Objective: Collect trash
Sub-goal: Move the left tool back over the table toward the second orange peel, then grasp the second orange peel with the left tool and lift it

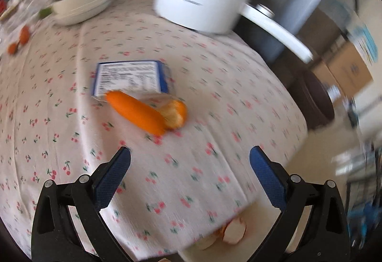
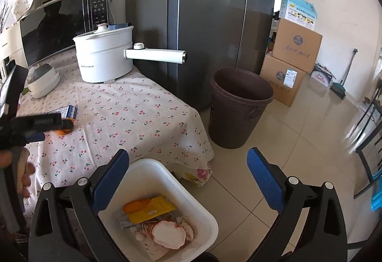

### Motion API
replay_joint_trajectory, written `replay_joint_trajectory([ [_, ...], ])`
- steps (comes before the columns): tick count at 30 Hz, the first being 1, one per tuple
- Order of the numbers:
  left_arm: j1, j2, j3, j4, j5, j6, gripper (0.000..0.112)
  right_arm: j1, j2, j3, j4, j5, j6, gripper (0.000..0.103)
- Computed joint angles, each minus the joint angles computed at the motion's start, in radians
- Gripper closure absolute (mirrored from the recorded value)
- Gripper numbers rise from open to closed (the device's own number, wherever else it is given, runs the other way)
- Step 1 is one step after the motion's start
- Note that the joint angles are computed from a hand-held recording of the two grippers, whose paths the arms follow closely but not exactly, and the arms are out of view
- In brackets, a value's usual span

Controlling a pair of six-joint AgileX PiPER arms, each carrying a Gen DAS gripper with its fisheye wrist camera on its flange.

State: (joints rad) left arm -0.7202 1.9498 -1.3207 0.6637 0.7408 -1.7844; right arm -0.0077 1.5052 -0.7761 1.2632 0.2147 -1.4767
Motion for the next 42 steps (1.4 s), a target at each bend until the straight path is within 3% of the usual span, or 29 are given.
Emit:
replay_joint_trajectory([
  [5, 0.054, -0.007, 0.039, 0.021, -0.059, -0.098, 0.017, -0.005, 0.005, -0.011, -0.063, 0.020, 0.064, 0.007],
  [11, 0.077, 0.034, 0.009, 0.064, -0.047, -0.167, 0.022, -0.006, 0.011, -0.018, -0.086, 0.036, 0.083, 0.007],
  [21, 0.129, 0.033, 0.075, 0.081, -0.131, -0.181, 0.084, 0.013, 0.026, -0.038, -0.211, 0.066, 0.217, 0.007],
  [30, 0.119, -0.050, 0.159, 0.114, -0.185, -0.153, 0.091, 0.084, 0.022, -0.037, -0.251, 0.043, 0.275, 0.007],
  [38, 0.056, -0.243, 0.269, 0.232, -0.052, -0.166, 0.095, 0.245, 0.081, -0.146, -0.610, 0.009, 0.620, 0.007],
  [42, 0.026, -0.339, 0.324, 0.258, -0.002, -0.158, 0.095, 0.328, 0.171, -0.273, -0.769, 0.066, 0.771, 0.007],
])
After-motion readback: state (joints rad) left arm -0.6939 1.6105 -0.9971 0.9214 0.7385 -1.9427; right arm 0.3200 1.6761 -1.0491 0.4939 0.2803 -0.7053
